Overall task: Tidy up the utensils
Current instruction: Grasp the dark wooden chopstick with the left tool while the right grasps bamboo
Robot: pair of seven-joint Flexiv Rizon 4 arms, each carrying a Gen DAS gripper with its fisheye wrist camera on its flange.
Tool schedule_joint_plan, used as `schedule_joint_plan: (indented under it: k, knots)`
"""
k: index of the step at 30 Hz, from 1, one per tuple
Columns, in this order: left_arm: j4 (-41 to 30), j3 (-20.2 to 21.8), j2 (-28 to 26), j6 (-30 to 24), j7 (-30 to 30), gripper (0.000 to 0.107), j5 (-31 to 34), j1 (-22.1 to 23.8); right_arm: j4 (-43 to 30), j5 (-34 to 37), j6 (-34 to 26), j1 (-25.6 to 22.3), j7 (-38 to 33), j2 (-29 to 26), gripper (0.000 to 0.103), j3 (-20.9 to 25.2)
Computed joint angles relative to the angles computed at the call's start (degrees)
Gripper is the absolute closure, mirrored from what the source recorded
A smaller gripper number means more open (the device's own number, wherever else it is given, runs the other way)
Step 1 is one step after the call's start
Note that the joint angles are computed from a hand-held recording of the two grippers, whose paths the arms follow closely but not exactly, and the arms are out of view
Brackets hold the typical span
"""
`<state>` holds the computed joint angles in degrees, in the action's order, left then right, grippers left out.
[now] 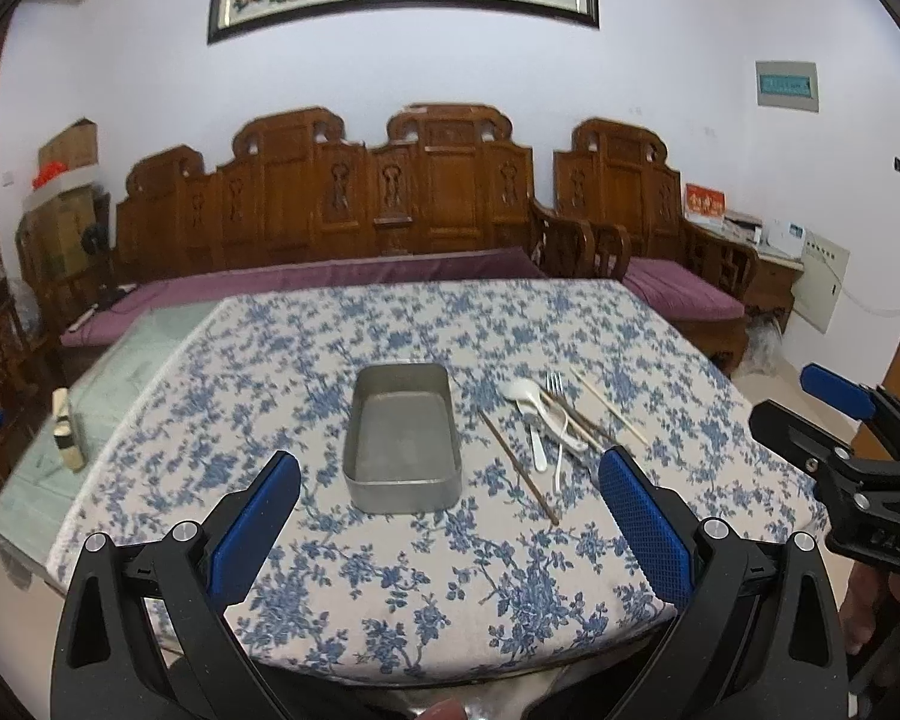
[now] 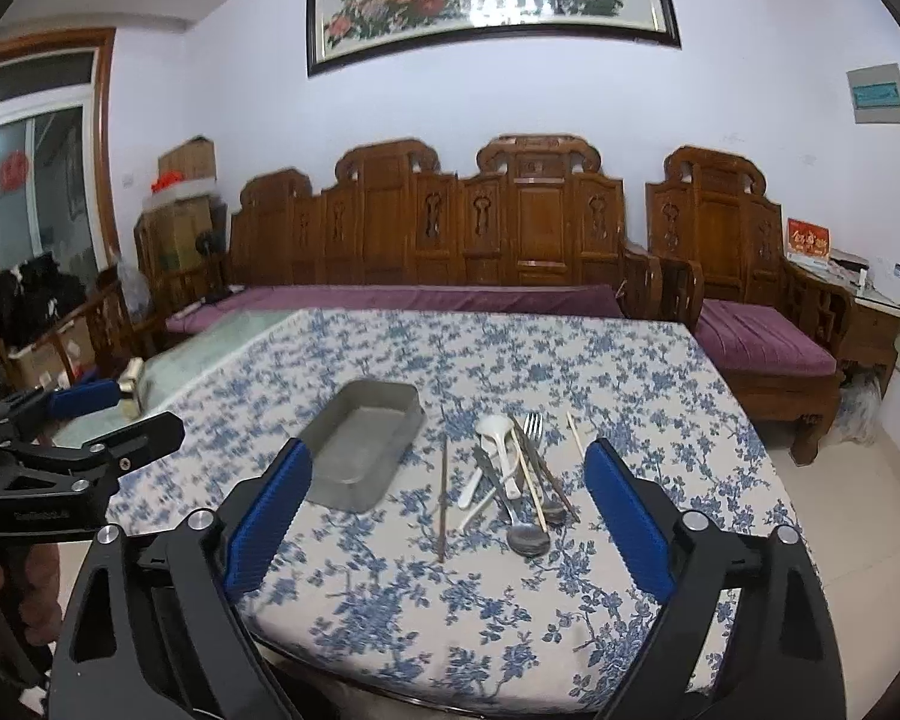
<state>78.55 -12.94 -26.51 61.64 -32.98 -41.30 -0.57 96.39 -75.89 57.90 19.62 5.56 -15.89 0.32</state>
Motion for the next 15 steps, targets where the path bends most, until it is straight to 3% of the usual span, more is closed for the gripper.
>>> schedule_joint_plan:
  k: [8, 15]
  knots:
    - [-7.0, 0.3, -5.4, -5.4, -2.1, 0.01, 4.8, -1.4, -0.3, 7.4, 3.2, -2.0, -6.9, -2.6, 0.024, -1.0]
    - [-12.8, -0.6, -10.0, -8.9, -3.2, 0.01, 7.1, -2.7, -1.4, 19.3, 5.1, -4.1, -20.6, -5.5, 0.039, -1.6]
